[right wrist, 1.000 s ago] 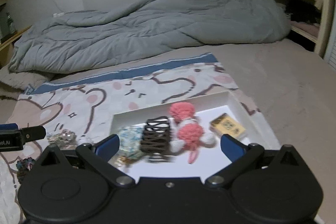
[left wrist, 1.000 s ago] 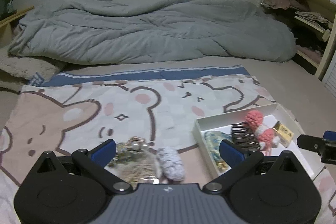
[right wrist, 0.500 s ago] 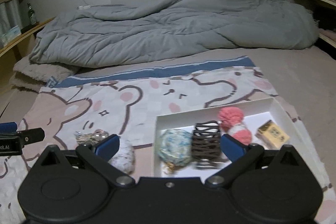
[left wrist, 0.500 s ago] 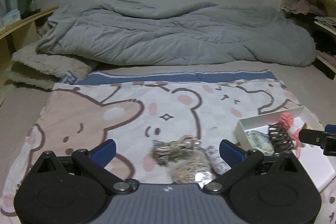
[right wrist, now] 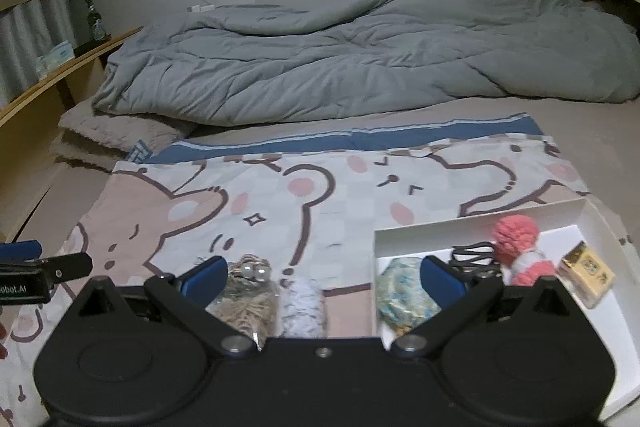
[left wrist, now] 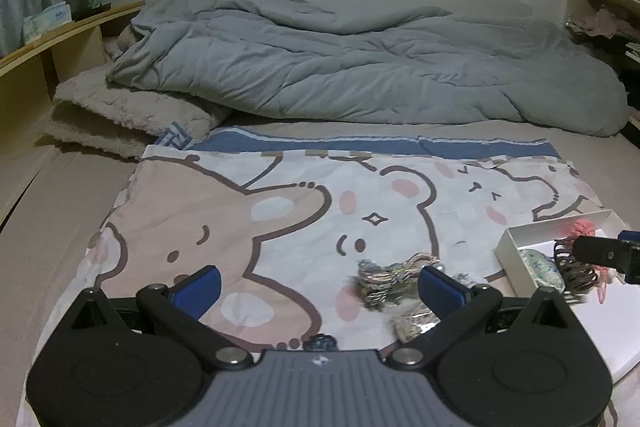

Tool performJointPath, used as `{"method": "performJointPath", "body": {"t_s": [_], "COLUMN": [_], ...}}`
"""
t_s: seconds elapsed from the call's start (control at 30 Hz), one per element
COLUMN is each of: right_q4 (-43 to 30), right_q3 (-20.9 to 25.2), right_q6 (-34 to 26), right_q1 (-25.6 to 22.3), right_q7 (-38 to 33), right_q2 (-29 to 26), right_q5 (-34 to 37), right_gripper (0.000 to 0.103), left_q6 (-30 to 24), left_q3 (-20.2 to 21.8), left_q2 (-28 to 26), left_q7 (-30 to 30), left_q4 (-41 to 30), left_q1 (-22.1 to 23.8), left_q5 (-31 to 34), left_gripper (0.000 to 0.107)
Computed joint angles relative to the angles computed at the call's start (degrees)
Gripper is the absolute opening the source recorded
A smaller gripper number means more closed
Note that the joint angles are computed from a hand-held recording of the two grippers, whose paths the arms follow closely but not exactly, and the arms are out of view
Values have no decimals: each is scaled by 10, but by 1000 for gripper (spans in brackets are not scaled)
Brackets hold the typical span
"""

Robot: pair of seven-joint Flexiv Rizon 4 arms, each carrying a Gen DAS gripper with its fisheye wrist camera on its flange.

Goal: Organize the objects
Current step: 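Grasp the blue-brown crocheted scrunchie with the left gripper while the right gripper grasps the bag of hair ties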

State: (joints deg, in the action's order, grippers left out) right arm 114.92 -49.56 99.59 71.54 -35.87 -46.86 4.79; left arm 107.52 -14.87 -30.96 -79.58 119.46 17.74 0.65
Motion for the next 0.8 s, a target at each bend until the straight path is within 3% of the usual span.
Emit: {"method": "performJointPath", "body": {"t_s": [0.23, 0.4, 0.53, 0.67, 0.8], "right_q4": [-36, -66, -83, -108, -140], "right_q3": [33, 70, 91, 136, 216], "right_q6": [2, -20, -22, -41, -61], "right_q1": [-30, -63, -82, -119, -186], "right_q7": [-8, -13, -13, -19, -11], "right_q2": [-8, -8, -15, -15, -12], "right_q5": [-14, -41, -67, -97, -128], "right_gripper": [103, 103, 103, 103, 103], "left_q6": [-10, -40, -62, -82, -93], "left_q3": [4, 24, 15, 3, -3], "left_q2": [-9, -18, -30, -40, -50], "left_q7": [6, 19, 36, 56, 81], "left_q4": [-2, -10, -15, -20, -25], "left_q1": [8, -12, -8, 0, 3], "left_q5": [-1, -22, -36, -51, -60], "left_gripper": [103, 103, 103, 103, 103]}}
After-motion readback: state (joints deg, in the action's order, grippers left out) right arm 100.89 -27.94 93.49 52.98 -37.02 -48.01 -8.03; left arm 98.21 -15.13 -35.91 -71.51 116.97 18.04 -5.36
